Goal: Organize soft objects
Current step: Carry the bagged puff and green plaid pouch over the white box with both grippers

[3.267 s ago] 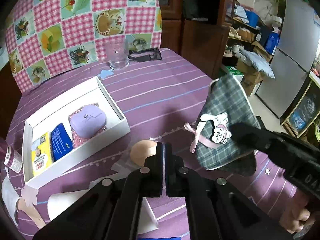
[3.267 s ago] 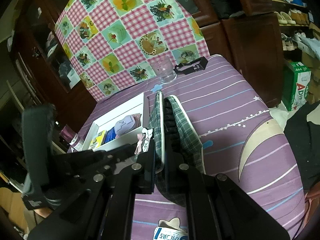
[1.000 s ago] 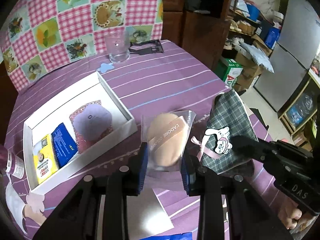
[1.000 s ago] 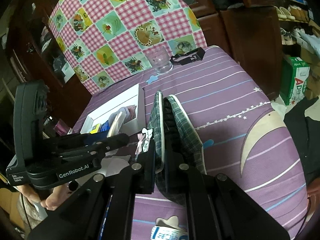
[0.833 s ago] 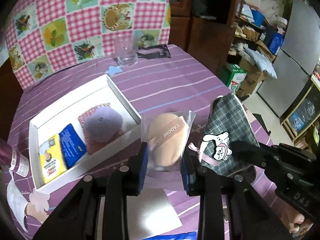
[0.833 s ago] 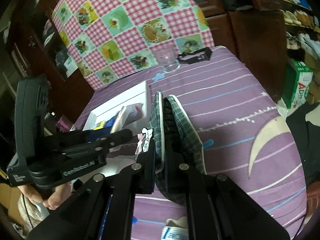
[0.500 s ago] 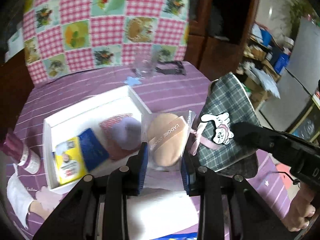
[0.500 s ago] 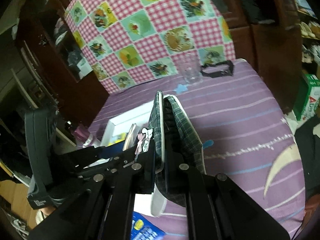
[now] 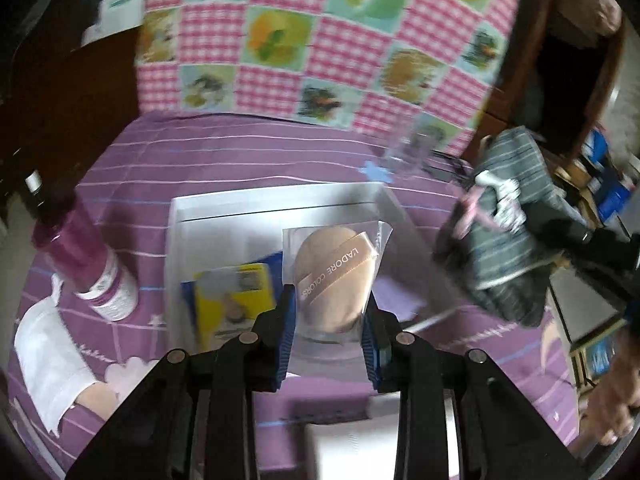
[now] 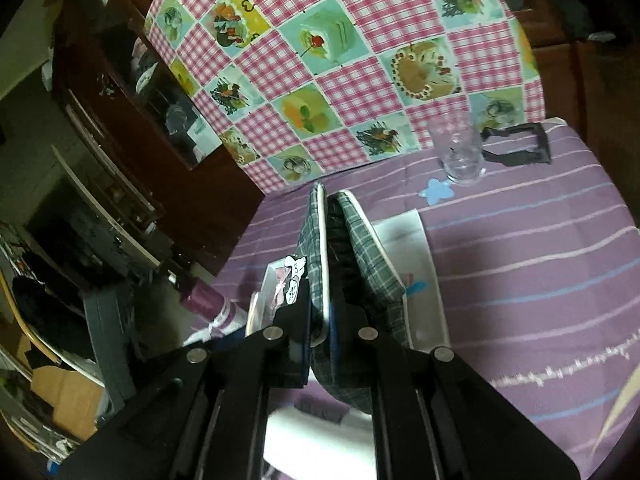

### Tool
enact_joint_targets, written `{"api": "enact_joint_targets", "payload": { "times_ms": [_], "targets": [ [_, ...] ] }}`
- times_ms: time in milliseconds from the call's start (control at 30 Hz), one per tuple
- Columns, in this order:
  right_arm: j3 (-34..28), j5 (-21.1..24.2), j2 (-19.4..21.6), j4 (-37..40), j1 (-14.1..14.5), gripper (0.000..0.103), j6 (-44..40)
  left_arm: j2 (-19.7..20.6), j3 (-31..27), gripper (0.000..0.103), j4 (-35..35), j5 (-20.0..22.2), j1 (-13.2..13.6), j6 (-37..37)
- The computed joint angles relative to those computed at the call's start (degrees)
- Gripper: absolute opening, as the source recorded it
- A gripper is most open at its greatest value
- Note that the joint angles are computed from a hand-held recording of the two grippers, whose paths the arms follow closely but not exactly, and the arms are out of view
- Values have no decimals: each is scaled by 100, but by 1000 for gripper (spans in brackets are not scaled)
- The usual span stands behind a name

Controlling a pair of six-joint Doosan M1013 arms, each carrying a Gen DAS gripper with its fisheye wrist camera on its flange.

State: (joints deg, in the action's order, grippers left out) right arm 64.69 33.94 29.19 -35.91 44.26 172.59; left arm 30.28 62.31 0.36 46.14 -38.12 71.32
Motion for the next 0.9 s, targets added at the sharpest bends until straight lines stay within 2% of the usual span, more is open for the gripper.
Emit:
{"api": "enact_joint_targets", "payload": {
  "times_ms": [133, 233, 367, 400, 500, 567, 667, 733, 800, 900],
  "targets": [
    [-62, -553, 107, 527, -186, 8, -375, 19, 19, 29, 489, 53, 29, -471],
    [-148, -786, 234, 1013, -290, 8, -708, 50, 5, 29, 686, 130, 76, -751],
    [-129, -1213, 397, 1973, -412, 8, -1288, 146, -56, 29, 912, 362, 109, -1026],
    [-186, -1132, 458, 2380, -439, 8, -1633, 170, -75, 29, 937, 422, 111, -1063],
    [-226, -1103, 558, 2905, -482, 8, -2011, 267, -164, 29, 944, 613, 119, -1111],
    [-172, -1280, 595, 3497, -524, 8, -2428, 330, -245, 29, 1011, 789, 103, -1147],
    [-13, -1785, 642, 5000, -596, 8, -3554, 399, -307, 29, 1051, 984, 91, -1112],
    [-14, -1795, 706, 5845, -625, 8, -4176, 445, -348, 29, 1005, 1099, 94, -1077],
    [-120, -1586, 785, 5731, -613, 8, -4044, 510, -419, 29, 933, 1232, 98, -1041],
    [-478, -893, 933, 4376, -524, 8, -3058, 576, -462, 30, 934, 1357, 93, -1044]
  ]
}}
